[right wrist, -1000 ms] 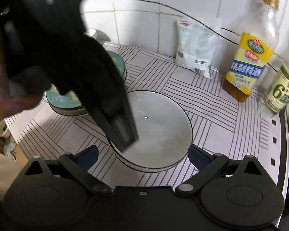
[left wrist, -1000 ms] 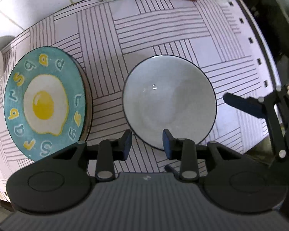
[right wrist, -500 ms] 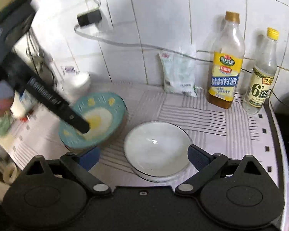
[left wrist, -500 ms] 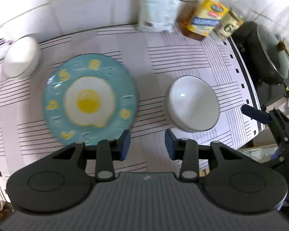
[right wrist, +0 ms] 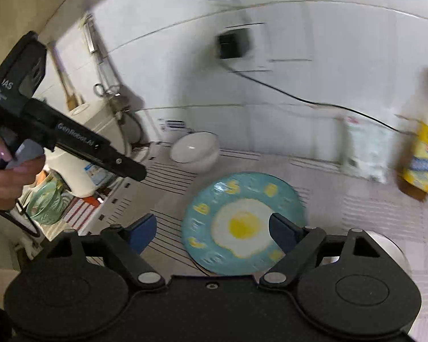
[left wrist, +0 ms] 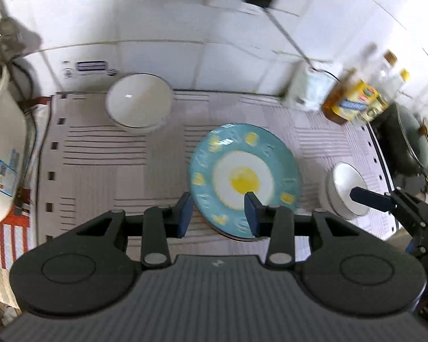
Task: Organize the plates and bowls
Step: 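Move both grippers to the white bowl by the rice cooker and grip its rim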
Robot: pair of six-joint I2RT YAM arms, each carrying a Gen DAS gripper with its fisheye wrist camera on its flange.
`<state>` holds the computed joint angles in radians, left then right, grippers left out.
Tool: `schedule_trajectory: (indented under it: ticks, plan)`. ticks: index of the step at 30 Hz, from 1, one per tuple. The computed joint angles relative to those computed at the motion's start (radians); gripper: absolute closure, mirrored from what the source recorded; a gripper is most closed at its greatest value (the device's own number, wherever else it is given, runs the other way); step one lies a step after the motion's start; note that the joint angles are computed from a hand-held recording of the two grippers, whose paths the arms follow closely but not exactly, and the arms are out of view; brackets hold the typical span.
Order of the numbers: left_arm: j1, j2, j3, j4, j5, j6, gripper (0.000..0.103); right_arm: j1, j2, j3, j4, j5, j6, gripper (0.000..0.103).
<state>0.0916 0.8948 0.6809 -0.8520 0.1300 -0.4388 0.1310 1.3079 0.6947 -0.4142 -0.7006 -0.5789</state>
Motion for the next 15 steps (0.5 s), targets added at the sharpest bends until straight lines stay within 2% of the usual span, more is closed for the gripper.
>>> schedule_trajectory:
  ticks: [4,7,10,15]
  plan:
    - [0.266,0.005,-0.060,0.044,0.089,0.220,0.063,0.205,0.045,-0.025,0.210,0.144,0.222,0.022]
    - [0.443,0.071,-0.088,0.115,0.148,0.356,0.062,0.335,0.149,-0.002,0.365,0.254,0.362,0.025]
    - [0.556,0.197,-0.099,0.239,0.183,0.421,0.062,0.423,0.289,0.060,0.461,0.331,0.469,0.030]
    - [0.603,0.430,-0.089,0.461,0.167,0.412,0.062,0.518,0.529,0.210,0.549,0.413,0.603,0.036]
